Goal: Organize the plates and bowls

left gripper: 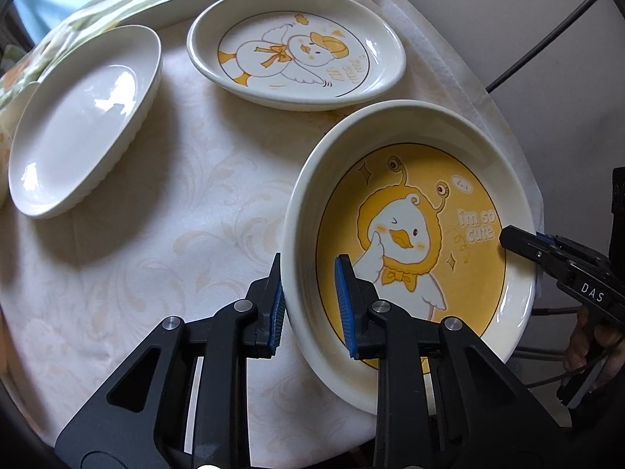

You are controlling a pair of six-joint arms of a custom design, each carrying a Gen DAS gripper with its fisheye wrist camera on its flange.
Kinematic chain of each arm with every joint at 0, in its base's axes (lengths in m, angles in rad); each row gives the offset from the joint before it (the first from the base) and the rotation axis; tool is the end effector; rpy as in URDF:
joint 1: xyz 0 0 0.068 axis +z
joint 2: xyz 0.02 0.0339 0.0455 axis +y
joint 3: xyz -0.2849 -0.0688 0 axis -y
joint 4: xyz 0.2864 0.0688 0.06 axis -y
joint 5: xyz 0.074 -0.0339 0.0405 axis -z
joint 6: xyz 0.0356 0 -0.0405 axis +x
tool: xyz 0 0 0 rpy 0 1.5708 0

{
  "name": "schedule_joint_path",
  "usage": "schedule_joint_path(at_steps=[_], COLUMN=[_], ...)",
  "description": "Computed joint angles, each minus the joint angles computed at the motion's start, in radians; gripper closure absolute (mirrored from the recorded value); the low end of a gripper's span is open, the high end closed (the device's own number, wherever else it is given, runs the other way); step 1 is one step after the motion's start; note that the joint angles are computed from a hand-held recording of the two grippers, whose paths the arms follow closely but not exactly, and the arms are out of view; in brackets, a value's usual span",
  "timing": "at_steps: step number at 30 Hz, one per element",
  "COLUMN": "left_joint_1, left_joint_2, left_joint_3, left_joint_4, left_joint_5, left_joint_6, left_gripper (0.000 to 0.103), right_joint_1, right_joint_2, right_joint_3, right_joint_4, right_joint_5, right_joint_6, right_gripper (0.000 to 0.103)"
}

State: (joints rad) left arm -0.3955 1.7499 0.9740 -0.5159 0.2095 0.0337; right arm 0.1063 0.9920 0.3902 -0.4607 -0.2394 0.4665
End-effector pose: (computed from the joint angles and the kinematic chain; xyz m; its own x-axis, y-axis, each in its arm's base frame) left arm 0.3175 -0.1406 0.1315 -0.8721 0.3998 -0.2820 0.4593 0.8676 -0.1905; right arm 0.1851 0.0282 0.1445 -0.8738 0.3462 -0.3415 0.1961 0.8935 0.4039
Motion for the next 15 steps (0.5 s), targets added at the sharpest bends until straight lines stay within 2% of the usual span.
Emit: schedule_joint_path(at_steps=[8,15], left_joint_1=[-0.007,0.054], left_joint_2=[-0.046,-0.173], left_joint_3=[-0.027,-0.077], left_joint_4=[0.002,-0.037], left_joint_5=[-0.002,0.0], left_joint_6=[-0.024,-0.037], left_gripper=[0.082,0.082], right_joint_1=[0.006,0.056], right_joint_2=[-0.004,0.005], right_joint_3=[0.018,0.078], right_joint_4=[-0.029,-0.069], right_joint_5=[0.001,0.001], right_joint_6=[-0.029,-0.038], right_gripper=[0.089,0.089])
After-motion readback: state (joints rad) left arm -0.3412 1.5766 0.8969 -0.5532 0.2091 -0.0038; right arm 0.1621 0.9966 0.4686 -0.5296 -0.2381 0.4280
